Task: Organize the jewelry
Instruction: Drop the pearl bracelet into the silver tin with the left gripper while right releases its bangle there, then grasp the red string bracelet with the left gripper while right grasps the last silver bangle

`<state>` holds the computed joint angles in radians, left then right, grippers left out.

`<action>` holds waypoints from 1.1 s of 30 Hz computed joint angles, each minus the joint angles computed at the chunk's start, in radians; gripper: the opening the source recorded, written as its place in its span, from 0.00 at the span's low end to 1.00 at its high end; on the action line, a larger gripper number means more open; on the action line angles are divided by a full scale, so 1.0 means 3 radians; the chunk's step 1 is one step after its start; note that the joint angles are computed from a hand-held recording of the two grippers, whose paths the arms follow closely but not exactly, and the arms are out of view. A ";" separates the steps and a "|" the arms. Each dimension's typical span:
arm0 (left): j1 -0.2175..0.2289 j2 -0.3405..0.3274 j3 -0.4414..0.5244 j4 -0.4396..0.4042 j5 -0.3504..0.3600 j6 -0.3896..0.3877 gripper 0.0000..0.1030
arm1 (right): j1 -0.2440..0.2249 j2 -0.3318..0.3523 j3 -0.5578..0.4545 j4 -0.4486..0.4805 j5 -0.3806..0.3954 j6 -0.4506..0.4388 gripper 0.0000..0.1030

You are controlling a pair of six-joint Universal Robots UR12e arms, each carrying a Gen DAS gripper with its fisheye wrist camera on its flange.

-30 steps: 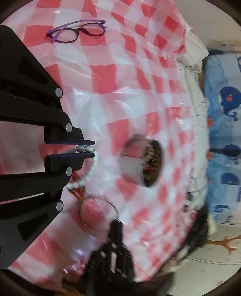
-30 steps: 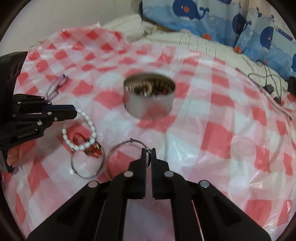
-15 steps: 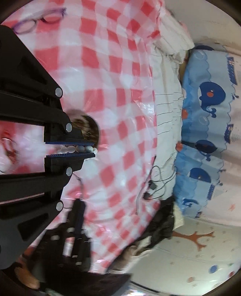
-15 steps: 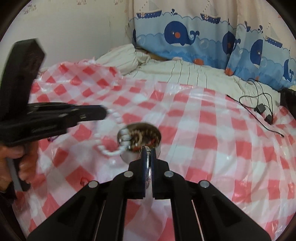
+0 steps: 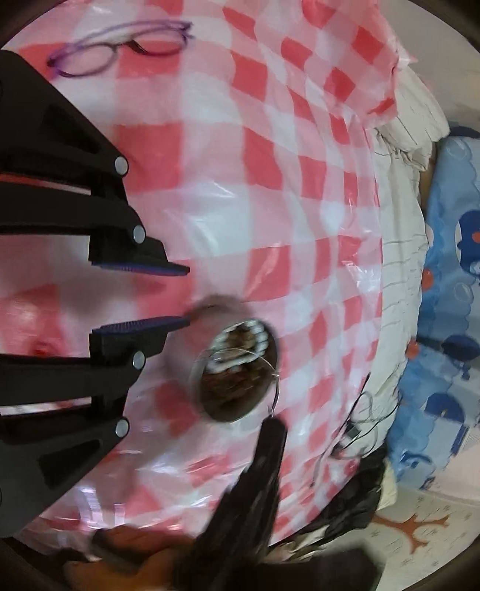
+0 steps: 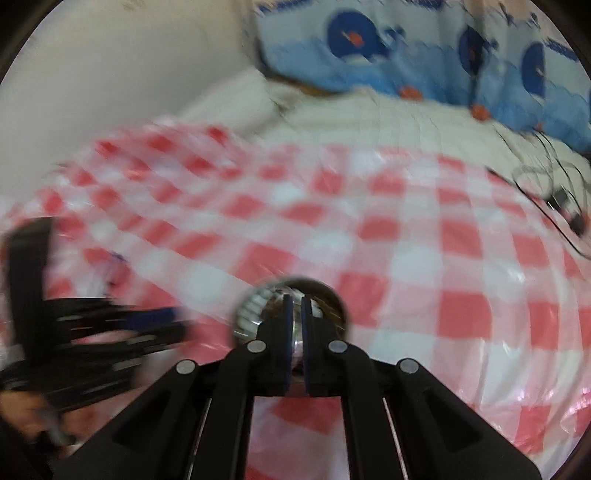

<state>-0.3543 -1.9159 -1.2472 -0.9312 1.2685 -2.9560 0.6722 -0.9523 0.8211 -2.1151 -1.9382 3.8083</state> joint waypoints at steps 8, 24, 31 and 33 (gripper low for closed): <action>-0.0039 0.0334 -0.0487 -0.0009 0.0019 0.0438 0.34 | 0.0252 -0.0411 0.0679 -0.0197 -0.0024 0.0142 0.29; -0.0034 0.0362 -0.0613 0.0058 -0.0029 0.0301 0.43 | 0.0337 -0.0329 0.0662 -0.0102 0.0185 0.0002 0.31; -0.0046 0.0346 -0.0587 0.0004 -0.0066 0.0358 0.43 | 0.0336 -0.0307 0.0638 -0.0040 0.0205 0.0009 0.36; -0.0038 0.0346 -0.0586 -0.0004 -0.0080 0.0344 0.43 | 0.0333 -0.0312 0.0646 -0.0044 0.0215 0.0014 0.36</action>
<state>-0.3656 -1.8121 -1.4230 -0.9323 1.2445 -2.8528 0.7720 -1.0458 1.0148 -2.1284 -1.8738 3.8125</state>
